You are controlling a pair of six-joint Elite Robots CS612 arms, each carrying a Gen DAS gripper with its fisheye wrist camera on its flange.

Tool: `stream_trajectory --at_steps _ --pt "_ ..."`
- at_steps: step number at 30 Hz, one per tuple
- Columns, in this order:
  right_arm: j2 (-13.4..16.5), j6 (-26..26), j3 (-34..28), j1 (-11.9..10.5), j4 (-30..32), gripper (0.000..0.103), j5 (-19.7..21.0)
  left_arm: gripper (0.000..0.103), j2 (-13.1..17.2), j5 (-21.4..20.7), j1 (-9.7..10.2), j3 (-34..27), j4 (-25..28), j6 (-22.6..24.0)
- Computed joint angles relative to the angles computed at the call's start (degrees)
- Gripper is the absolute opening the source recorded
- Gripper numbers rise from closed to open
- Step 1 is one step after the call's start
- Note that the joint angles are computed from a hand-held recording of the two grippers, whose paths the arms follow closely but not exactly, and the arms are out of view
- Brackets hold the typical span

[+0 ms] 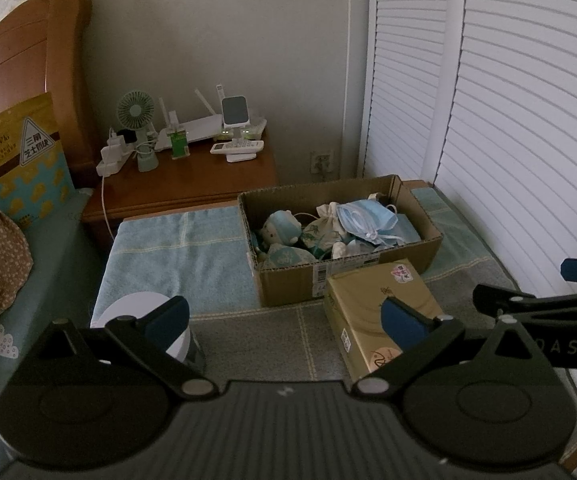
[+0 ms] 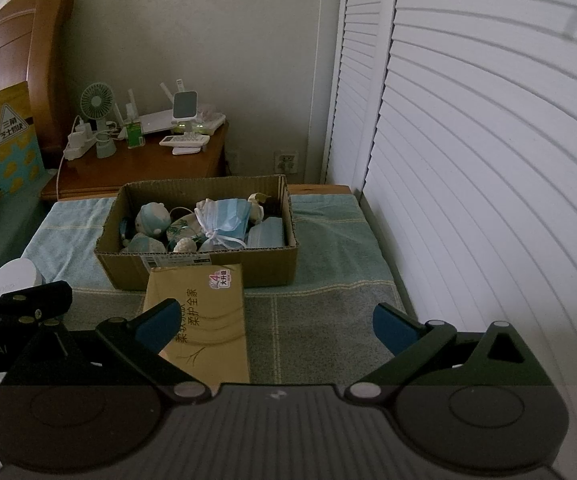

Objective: Organize soft objects

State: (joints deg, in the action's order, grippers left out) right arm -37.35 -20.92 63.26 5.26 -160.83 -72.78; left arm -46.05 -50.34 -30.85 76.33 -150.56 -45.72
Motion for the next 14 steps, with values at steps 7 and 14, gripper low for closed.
stream_trajectory --at_steps 7,14 --pt "0.0 0.0 0.0 0.0 -0.2 0.103 0.0 0.102 0.0 0.0 -0.02 0.0 0.0 0.0" --pt "-0.2 0.1 0.3 0.0 -0.4 0.103 0.0 0.102 0.0 0.0 -0.02 0.0 0.0 -0.1"
